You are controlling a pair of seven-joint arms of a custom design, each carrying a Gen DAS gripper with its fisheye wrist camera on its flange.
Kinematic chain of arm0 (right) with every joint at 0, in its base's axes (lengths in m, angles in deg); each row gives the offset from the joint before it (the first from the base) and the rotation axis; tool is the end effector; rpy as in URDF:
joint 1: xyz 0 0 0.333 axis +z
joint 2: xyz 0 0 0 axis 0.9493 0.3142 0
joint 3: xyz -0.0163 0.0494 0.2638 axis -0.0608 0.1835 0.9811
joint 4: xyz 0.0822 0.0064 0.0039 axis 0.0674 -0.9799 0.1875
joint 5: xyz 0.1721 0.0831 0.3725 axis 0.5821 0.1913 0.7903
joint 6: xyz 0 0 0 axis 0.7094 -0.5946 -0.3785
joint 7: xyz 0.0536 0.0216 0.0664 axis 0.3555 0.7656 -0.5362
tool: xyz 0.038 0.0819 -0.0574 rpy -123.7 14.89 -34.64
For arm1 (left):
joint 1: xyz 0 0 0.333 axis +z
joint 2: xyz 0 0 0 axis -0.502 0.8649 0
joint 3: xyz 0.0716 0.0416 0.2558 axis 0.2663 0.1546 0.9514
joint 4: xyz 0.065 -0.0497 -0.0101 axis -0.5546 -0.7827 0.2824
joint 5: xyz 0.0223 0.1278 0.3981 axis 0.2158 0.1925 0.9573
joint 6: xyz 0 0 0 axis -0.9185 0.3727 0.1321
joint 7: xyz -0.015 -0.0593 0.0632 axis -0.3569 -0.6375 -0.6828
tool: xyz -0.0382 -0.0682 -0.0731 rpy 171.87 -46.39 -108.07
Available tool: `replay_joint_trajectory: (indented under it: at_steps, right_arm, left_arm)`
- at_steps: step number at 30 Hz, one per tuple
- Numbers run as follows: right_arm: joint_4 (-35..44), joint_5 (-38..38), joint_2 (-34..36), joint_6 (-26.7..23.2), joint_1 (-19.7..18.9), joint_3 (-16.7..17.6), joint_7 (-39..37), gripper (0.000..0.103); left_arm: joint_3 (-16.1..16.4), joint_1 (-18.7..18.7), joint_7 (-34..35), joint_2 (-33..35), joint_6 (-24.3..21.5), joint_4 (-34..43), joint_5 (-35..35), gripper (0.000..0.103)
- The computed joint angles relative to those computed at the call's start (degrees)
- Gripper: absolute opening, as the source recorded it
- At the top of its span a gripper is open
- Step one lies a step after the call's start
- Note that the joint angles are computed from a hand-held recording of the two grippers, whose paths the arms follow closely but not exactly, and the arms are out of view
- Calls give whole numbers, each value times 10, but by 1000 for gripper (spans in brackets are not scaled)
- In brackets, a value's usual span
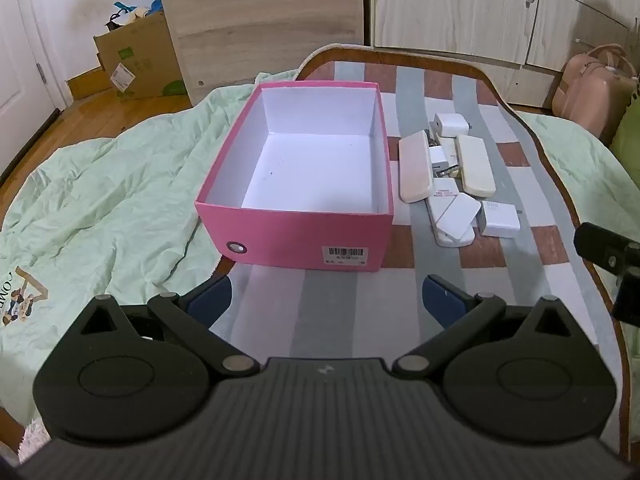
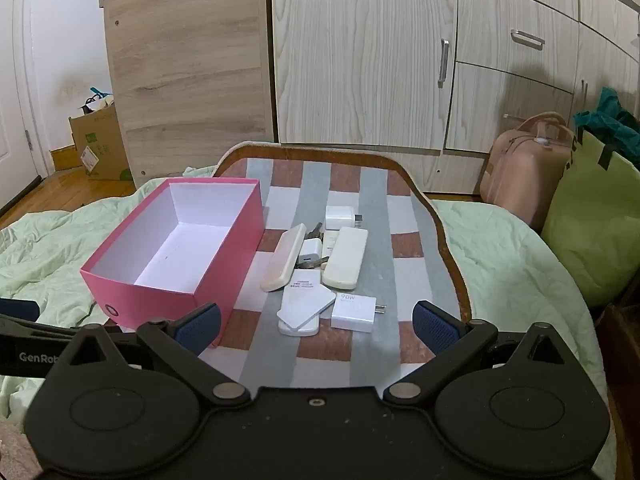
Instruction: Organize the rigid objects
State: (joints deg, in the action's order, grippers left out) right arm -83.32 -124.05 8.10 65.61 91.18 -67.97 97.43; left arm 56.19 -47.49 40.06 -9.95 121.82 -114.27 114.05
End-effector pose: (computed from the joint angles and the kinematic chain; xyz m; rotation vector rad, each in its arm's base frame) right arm 0.5116 0.2936 0.4171 -1.5473 1.7697 -0.8818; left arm 0.5671 -0.3152 0.4215 -1.6353 1.9337 -0.6867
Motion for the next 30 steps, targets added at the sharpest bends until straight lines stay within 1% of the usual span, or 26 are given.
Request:
replay_joint_trajectory:
  at_steps: [3, 16, 20, 30]
  right_arm:
    - [-1, -3, -1, 1, 0, 0, 5, 103]
    - [-1, -1, 1, 2, 0, -1, 1, 103]
    - [-1, -3, 1, 4, -1, -1, 4, 103]
    - [-7, -1, -3, 5, -3, -1, 3, 103]
  left_arm:
    - [-1, 1, 8, 0, -4, 1, -9, 103]
    - [0, 0, -13, -8, 2, -10, 18, 103]
    - [-2, -2, -17, -8, -5, -5, 24, 103]
    - [2, -2, -54, -9, 1, -7, 58, 103]
